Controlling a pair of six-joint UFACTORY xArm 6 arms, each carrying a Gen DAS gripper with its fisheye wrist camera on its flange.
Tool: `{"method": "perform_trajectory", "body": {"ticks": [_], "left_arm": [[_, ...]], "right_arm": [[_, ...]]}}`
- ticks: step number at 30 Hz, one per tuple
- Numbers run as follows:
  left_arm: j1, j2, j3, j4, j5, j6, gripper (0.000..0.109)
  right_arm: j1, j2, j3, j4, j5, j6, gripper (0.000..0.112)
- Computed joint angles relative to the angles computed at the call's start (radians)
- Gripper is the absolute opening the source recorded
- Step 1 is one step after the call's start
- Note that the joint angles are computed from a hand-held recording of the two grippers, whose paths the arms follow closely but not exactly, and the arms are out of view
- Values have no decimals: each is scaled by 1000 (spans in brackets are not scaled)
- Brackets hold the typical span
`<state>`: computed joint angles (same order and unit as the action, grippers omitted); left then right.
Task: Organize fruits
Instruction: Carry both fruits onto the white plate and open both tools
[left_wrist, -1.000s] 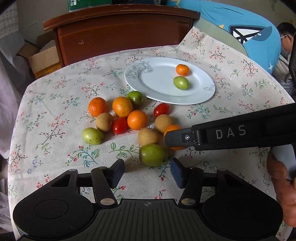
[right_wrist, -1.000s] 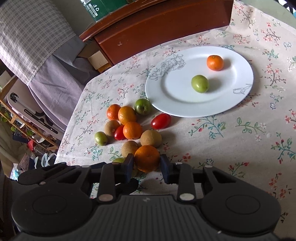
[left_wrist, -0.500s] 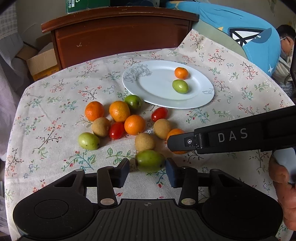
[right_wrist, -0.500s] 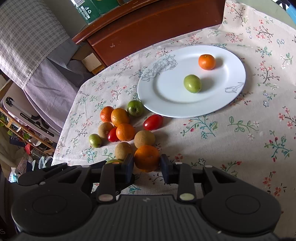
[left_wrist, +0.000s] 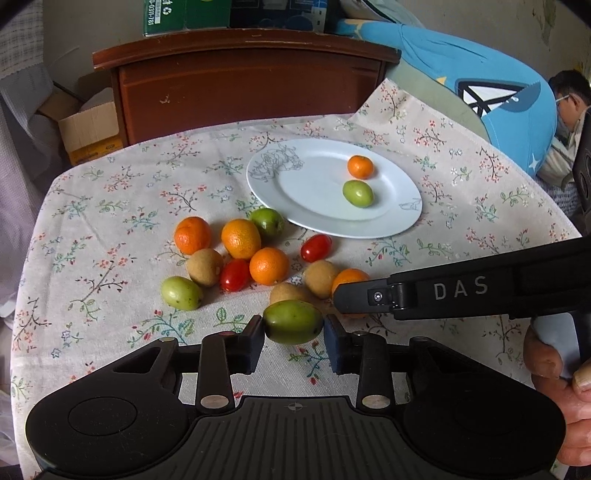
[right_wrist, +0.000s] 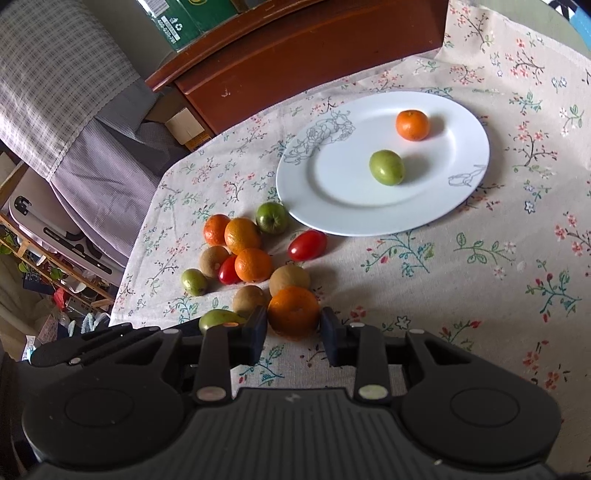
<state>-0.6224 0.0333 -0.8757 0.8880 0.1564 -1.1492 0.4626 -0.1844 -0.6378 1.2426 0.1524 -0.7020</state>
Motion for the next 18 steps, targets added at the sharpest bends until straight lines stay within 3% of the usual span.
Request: {"method": "perform_trajectory", "body": {"ticks": [10,18], "left_arm": [[29,-24,-27,42,-17,-58,32],[45,26,-97,-106,-37,93,32]], "right_arm": [[-28,-54,-1,40,-23,-25,32],[-93,-61,-36,36,-47,-3,32]]}}
